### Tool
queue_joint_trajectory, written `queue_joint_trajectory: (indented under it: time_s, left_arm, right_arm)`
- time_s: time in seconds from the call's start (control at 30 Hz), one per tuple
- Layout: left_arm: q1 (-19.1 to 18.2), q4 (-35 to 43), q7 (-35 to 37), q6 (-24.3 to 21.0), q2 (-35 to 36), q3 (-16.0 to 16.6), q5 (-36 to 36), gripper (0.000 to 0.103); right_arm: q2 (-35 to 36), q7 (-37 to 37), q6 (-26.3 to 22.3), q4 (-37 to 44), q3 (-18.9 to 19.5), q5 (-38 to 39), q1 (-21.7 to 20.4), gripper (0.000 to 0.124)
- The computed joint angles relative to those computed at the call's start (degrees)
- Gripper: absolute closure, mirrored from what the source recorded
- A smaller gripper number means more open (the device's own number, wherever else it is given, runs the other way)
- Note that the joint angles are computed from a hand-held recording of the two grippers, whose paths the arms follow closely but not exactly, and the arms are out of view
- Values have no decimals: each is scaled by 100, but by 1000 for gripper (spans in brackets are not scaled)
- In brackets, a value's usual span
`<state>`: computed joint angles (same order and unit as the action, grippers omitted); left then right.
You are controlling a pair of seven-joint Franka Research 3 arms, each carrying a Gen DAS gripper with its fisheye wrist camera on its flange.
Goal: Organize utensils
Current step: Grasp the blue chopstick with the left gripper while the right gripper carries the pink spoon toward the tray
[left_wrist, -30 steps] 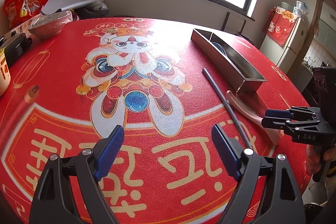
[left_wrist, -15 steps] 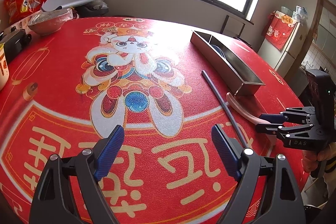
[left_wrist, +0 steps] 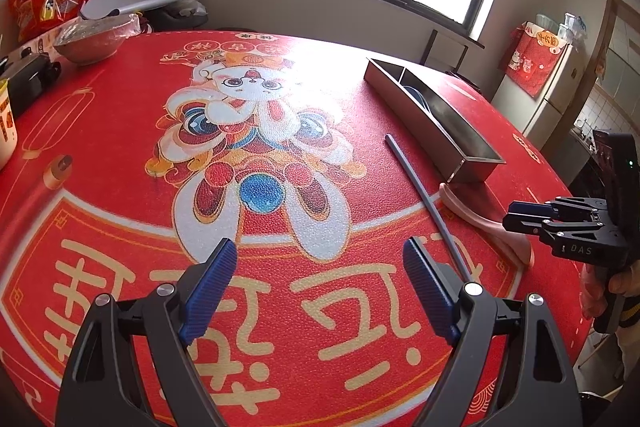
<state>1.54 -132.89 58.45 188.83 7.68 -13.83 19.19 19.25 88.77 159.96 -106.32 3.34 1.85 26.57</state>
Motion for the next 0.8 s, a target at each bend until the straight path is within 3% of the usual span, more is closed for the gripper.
queue_joint_trajectory:
  time_s: [0.17, 0.3, 0.53, 0.63, 0.8]
  left_arm:
    - [-18, -16, 2, 26, -11, 20, 5, 20]
    - [196, -52, -107, 116, -11, -154, 94, 20]
    - [859, -47, -570, 205, 18, -704, 627, 20]
    - [1094, -24, -787, 218, 42, -889, 871, 20]
    - [1273, 16, -1028, 208, 72, -1016, 1162, 20]
  right_arm:
    - [-111, 945, -190, -103, -907, -2613, 1061, 95]
    - [-47, 1536, -693, 16, -1096, -4096, 1390, 95]
    - [88, 1942, -1015, 258, -743, -4439, 1023, 99]
    - [131, 1543, -919, 381, -325, -3276, 474, 100]
    - [286, -62, -1055, 658, 823, 706, -986, 104]
